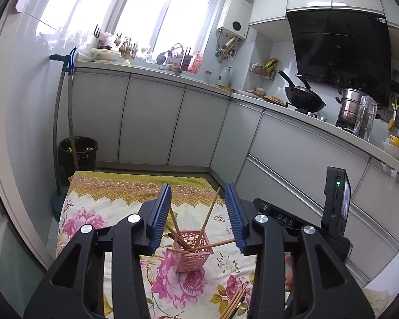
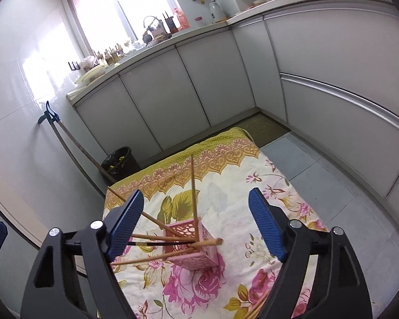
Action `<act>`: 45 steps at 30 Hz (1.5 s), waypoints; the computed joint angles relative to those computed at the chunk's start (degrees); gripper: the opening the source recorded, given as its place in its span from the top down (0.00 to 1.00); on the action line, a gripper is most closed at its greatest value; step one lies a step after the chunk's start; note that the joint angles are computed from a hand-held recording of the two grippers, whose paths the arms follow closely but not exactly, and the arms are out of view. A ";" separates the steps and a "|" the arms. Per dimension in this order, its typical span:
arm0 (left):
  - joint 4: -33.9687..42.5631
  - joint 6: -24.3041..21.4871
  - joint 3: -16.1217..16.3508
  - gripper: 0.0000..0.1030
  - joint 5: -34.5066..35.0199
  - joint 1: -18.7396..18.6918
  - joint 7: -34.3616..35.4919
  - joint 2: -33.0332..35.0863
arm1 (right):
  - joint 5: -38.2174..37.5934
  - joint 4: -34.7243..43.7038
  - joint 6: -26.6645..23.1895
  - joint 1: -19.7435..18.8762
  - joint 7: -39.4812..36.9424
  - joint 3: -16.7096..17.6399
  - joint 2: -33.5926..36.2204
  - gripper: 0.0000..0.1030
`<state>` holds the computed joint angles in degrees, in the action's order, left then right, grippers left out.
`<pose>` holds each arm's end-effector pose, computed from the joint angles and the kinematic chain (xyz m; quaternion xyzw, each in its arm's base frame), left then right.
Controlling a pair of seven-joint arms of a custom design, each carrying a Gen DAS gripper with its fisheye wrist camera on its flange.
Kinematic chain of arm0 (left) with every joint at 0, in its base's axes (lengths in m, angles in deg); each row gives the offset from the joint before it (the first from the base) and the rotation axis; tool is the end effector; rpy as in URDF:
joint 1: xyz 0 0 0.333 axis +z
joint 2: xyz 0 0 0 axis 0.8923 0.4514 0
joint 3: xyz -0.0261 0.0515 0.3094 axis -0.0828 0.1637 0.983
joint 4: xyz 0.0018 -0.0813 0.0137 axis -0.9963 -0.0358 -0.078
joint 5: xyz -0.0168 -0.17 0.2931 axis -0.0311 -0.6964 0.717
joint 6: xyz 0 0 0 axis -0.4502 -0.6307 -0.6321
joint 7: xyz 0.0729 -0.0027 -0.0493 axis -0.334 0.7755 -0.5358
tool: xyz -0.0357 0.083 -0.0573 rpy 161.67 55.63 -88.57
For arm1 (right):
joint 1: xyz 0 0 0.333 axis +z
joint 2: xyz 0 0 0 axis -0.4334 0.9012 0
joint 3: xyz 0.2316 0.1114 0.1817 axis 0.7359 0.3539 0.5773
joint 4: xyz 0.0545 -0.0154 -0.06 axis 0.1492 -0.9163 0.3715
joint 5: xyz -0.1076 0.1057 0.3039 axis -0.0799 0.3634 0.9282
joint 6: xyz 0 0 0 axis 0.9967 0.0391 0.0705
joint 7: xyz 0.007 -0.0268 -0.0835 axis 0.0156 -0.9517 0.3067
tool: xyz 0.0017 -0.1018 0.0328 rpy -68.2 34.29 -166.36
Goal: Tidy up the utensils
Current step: 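Move both open tools back over the remaining chopsticks, then grasp a wooden chopstick with the left tool while the right tool grasps a black-tipped one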
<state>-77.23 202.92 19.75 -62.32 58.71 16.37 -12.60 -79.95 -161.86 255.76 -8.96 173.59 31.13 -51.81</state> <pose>0.4137 -0.0762 0.6819 -0.6028 0.5456 -0.4862 0.3203 0.5359 0.1998 0.6122 -0.5828 0.6561 -0.1658 0.4499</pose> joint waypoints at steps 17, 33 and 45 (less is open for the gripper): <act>9.07 -31.55 3.98 0.15 -9.15 -16.47 27.75 11.45 | 20.58 -20.94 -19.23 -4.63 -4.80 -5.91 -9.72 0.06; 28.56 -49.83 -5.32 0.82 3.43 -7.94 19.02 36.39 | 23.51 -19.48 -24.77 -7.50 -10.30 -4.97 -7.49 0.06; 33.96 -55.45 -5.97 0.89 6.56 -7.73 18.15 40.72 | 24.99 -19.31 -25.42 -8.01 -11.99 -4.73 -7.39 0.06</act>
<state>-43.27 147.47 13.78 -55.76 50.98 34.52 28.13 -54.96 -181.17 230.34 -16.97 161.60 26.40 -59.20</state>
